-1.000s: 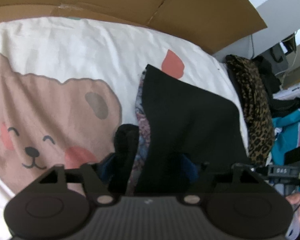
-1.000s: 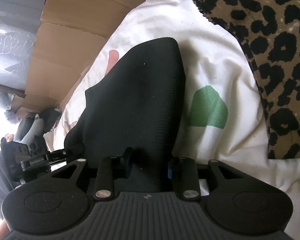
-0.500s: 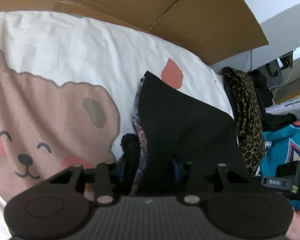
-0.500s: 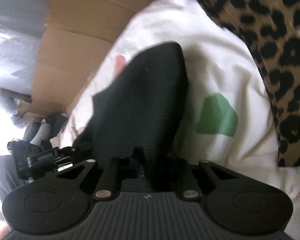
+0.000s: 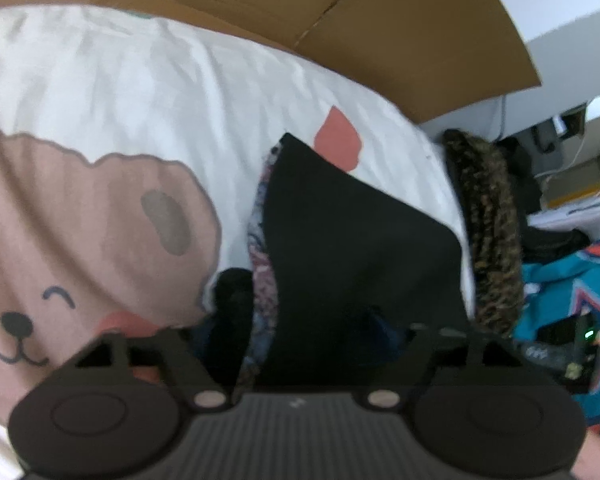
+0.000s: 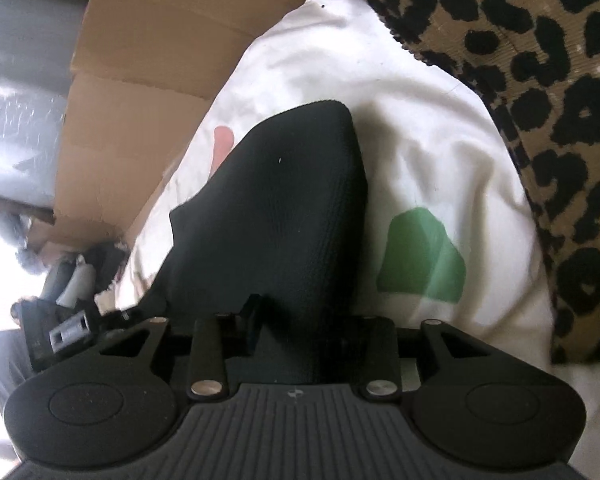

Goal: Fold clothes
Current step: 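Raise the held shorts higher above the sheet with both grippers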

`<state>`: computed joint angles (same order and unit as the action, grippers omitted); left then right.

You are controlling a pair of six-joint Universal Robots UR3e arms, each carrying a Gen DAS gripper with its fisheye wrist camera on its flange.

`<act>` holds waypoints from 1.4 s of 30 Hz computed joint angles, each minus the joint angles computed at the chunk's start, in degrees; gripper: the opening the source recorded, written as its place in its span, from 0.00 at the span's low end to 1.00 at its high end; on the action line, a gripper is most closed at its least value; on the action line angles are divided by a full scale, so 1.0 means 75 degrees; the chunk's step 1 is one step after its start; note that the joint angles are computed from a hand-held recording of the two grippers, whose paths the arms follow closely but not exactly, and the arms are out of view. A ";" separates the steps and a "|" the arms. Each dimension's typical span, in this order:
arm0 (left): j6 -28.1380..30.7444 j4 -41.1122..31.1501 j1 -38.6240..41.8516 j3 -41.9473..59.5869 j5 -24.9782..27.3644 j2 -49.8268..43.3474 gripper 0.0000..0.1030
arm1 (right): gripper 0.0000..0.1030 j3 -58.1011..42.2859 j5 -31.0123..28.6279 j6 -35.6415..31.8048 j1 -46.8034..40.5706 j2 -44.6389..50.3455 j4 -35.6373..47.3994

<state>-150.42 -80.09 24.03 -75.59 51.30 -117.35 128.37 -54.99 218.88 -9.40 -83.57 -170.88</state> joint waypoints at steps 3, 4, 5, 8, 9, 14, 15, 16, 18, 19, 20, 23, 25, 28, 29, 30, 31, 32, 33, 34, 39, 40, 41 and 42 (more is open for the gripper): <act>-0.0308 0.0089 -0.0041 0.0013 0.0159 0.0050 0.45 | 0.15 -0.0449 -0.0514 -0.0448 0.0364 0.0031 0.0414; -0.0395 0.0178 -0.0079 -0.0047 0.0222 0.0123 0.44 | 0.11 -0.0639 -0.0777 -0.0608 0.0533 0.0004 0.0591; -0.0438 0.0267 -0.0114 -0.0117 0.0284 0.0207 0.43 | 0.10 -0.0817 -0.1053 -0.0692 0.0710 -0.0045 0.0737; -0.0501 0.0459 -0.0176 -0.0297 0.0417 0.0453 0.39 | 0.08 -0.1283 -0.1745 -0.0925 0.1179 -0.0194 0.1151; -0.0497 0.0482 -0.0157 -0.0359 0.0415 0.0539 0.38 | 0.08 -0.1376 -0.1883 -0.1030 0.1265 -0.0255 0.1254; -0.0430 0.0874 -0.0128 -0.0920 0.0450 0.1178 0.36 | 0.08 -0.1759 -0.2149 -0.1266 0.1427 -0.0490 0.1742; -0.0445 0.0987 -0.0131 -0.1057 0.0475 0.1324 0.36 | 0.08 -0.1844 -0.2175 -0.1273 0.1440 -0.0512 0.1868; -0.0481 0.1104 -0.0137 -0.1198 0.0503 0.1471 0.35 | 0.08 -0.1983 -0.2223 -0.1263 0.1480 -0.0486 0.2004; -0.0536 0.1271 -0.0159 -0.1424 0.0591 0.1761 0.35 | 0.08 -0.2259 -0.2315 -0.1245 0.1554 -0.0436 0.2256; -0.0525 0.1290 -0.0160 -0.1486 0.0626 0.1887 0.35 | 0.08 -0.2369 -0.2364 -0.1202 0.1602 -0.0422 0.2336; -0.0506 0.1280 -0.0156 -0.1521 0.0654 0.1995 0.35 | 0.07 -0.2488 -0.2423 -0.1141 0.1665 -0.0397 0.2408; -0.0516 0.1097 -0.0111 -0.1572 0.0698 0.2264 0.35 | 0.07 -0.2787 -0.2565 -0.1073 0.1834 -0.0354 0.2629; -0.0591 0.1003 -0.0068 -0.1651 0.0752 0.2464 0.35 | 0.07 -0.2912 -0.2591 -0.1121 0.1867 -0.0370 0.2766; -0.0661 0.0978 0.0020 -0.1814 0.0781 0.2811 0.35 | 0.07 -0.3149 -0.2498 -0.1133 0.1835 -0.0381 0.3037; -0.0702 0.0990 0.0048 -0.1875 0.0787 0.2928 0.35 | 0.07 -0.3244 -0.2461 -0.1181 0.1828 -0.0385 0.3138; -0.0735 0.0945 0.0052 -0.1871 0.0822 0.3013 0.35 | 0.07 -0.3337 -0.2442 -0.1223 0.1828 -0.0402 0.3243; -0.0762 0.0853 0.0035 -0.1812 0.0882 0.3069 0.34 | 0.07 -0.3429 -0.2430 -0.1260 0.1832 -0.0424 0.3349; -0.0770 0.0749 0.0013 -0.1734 0.0940 0.3124 0.34 | 0.07 -0.3523 -0.2418 -0.1298 0.1836 -0.0445 0.3455; -0.0774 0.0615 -0.0009 -0.1630 0.0992 0.3183 0.34 | 0.07 -0.3624 -0.2420 -0.1303 0.1845 -0.0468 0.3562; -0.0792 0.0467 -0.0029 -0.1501 0.1043 0.3231 0.34 | 0.07 -0.3731 -0.2428 -0.1293 0.1856 -0.0490 0.3670; -0.1083 -0.0059 0.0028 -0.1105 0.1264 0.3665 0.34 | 0.07 -0.4286 -0.2378 -0.1128 0.1986 -0.0489 0.4047; -0.1211 -0.0219 0.0090 -0.1036 0.1264 0.3772 0.34 | 0.07 -0.4371 -0.2214 -0.0957 0.1948 -0.0527 0.4146; -0.1312 -0.0384 0.0149 -0.0963 0.1264 0.3880 0.34 | 0.07 -0.4625 -0.2132 -0.0935 0.1943 -0.0534 0.4425; -0.1384 -0.0604 0.0192 -0.0836 0.1280 0.3972 0.34 | 0.07 -0.4966 -0.2103 -0.0993 0.1961 -0.0510 0.4774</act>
<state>-160.80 -84.63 25.47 -81.86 60.89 -87.56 91.13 -70.76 211.43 5.31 -87.39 -135.07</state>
